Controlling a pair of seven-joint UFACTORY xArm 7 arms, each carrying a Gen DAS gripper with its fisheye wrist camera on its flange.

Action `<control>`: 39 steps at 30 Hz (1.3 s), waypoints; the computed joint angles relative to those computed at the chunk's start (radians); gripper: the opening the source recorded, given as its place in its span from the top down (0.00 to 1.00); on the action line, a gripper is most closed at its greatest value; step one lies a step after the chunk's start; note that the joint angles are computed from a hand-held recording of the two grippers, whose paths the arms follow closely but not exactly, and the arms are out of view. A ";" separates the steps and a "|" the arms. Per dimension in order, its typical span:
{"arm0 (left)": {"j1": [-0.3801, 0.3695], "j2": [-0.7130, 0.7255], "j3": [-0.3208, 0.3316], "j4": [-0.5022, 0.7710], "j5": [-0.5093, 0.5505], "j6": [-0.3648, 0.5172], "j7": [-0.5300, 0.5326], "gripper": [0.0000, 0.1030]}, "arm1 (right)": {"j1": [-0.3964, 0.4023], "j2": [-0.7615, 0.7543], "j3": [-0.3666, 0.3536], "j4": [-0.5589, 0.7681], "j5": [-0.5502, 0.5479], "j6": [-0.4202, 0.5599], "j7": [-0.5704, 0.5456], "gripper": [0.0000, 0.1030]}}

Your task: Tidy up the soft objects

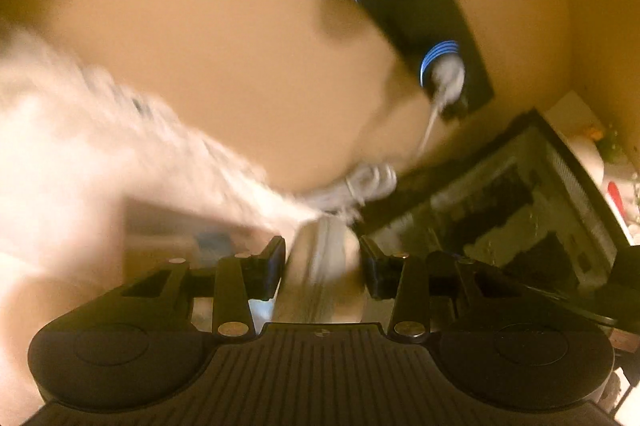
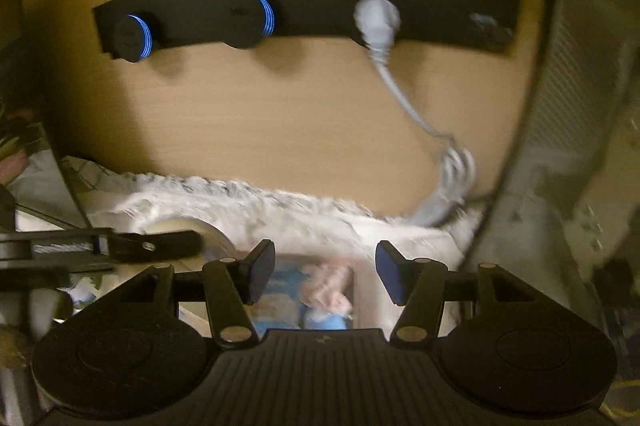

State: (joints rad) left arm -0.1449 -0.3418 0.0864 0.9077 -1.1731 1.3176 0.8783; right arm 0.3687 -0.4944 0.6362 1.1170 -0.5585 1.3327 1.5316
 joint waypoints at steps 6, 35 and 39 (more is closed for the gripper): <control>-0.045 -0.049 -0.080 -0.080 0.017 -0.248 0.090 0.40 | 0.025 0.019 0.016 -0.046 0.047 0.003 0.055 0.45; 0.066 -1.038 -0.136 -0.881 0.434 -0.482 -0.059 0.41 | 0.335 0.219 0.077 -0.324 -0.035 -0.199 0.635 0.31; -0.008 -1.342 -0.298 -1.003 0.464 -0.462 -0.278 0.39 | 0.378 0.264 0.083 -0.339 -0.137 -0.197 0.628 0.17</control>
